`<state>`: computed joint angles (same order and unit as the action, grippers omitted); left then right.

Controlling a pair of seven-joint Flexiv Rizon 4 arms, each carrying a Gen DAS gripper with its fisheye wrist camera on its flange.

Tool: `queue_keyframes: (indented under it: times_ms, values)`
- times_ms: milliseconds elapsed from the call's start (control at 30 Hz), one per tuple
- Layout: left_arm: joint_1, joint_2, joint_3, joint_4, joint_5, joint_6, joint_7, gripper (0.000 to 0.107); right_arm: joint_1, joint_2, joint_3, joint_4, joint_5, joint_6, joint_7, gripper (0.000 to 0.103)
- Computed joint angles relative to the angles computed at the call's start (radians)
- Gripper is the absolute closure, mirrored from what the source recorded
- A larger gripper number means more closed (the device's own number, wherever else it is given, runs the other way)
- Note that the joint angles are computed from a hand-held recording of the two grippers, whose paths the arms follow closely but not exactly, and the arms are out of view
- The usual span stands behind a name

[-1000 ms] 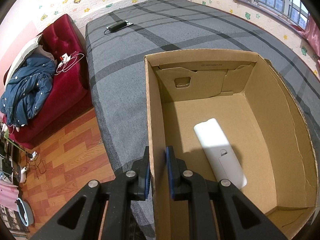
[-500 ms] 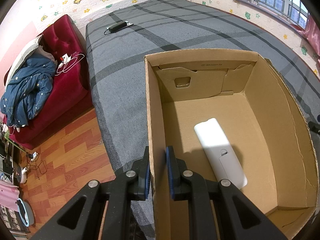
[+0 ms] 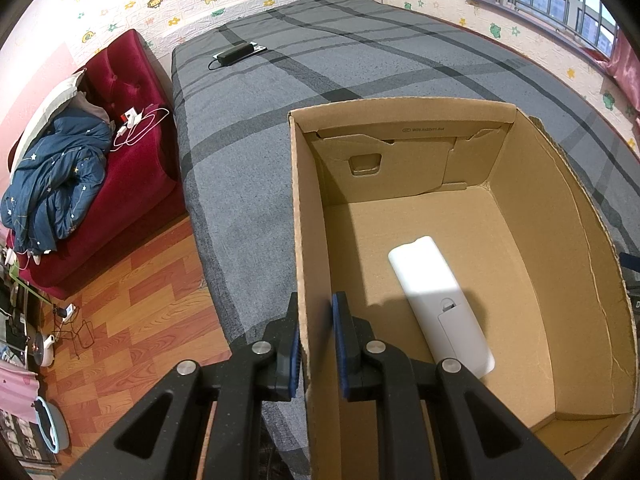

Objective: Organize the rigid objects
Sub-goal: 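Grasp the white power bank with the right gripper and lift it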

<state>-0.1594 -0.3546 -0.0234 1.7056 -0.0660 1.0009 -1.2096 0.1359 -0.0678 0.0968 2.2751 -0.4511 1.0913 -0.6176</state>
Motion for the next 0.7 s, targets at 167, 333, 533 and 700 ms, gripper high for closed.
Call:
queue_keyframes:
  times_ms: [167, 333, 533, 700]
  values:
    - [0.000, 0.000, 0.000, -0.001, 0.001, -0.001, -0.001, 0.092, 0.004, -0.013, 0.001, -0.007, 0.014, 0.001, -0.015, 0.000]
    - [0.001, 0.000, 0.000, -0.001, 0.001, -0.001, 0.000, 0.092, 0.012, -0.028, 0.004, -0.019, 0.041, 0.001, -0.038, 0.001]
    - [0.000, 0.000, 0.000, -0.001, 0.002, 0.000, -0.002, 0.092, 0.021, -0.057, 0.016, -0.056, 0.128, -0.027, -0.115, 0.046]
    - [0.000, 0.000, 0.000, -0.001, 0.004, 0.000, -0.002, 0.092, 0.034, -0.050, 0.014, -0.051, 0.126, -0.025, -0.121, 0.053]
